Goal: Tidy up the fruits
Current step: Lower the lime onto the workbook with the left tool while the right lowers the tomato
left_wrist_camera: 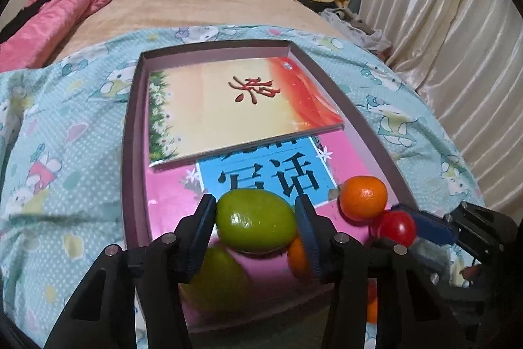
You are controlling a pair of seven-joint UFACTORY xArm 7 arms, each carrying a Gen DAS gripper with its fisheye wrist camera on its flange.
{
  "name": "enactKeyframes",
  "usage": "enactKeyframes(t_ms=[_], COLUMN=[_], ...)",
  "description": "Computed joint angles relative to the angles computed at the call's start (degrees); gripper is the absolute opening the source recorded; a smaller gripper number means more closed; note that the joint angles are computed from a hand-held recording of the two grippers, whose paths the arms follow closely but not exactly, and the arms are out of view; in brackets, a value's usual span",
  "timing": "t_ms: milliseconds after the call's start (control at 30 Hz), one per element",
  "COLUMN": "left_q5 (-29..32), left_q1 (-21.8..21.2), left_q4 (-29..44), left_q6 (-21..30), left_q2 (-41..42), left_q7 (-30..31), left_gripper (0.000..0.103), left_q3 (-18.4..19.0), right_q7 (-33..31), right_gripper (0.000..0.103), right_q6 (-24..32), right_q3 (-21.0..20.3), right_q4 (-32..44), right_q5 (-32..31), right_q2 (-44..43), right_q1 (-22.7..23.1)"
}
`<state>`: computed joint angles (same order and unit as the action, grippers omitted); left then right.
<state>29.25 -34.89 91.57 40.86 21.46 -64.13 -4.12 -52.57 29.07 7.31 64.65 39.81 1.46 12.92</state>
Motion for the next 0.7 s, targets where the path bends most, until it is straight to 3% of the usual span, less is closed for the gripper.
enactKeyframes(t_ms=[167,700], left_q5=[-0.4,-0.8], left_q1=[-0.3,-0.2], left_q4=[3.8,1.8], left_q6=[2.3,0.7], left_q2=[2.5,1.3], left_q7=[3.3,2.8], left_gripper=[0.049,0.049], left_q3=[0.2,0.4], right_q7=[0.8,2.8], right_gripper=[0.027,0.027], right_q6=[-0.1,-0.5], right_q3=[0.2,0.7], right_q4=[-0.2,0.1], right_q5=[-1.5,-3.2], right_q2=[0.5,1.7], right_q1=[0.1,0.1])
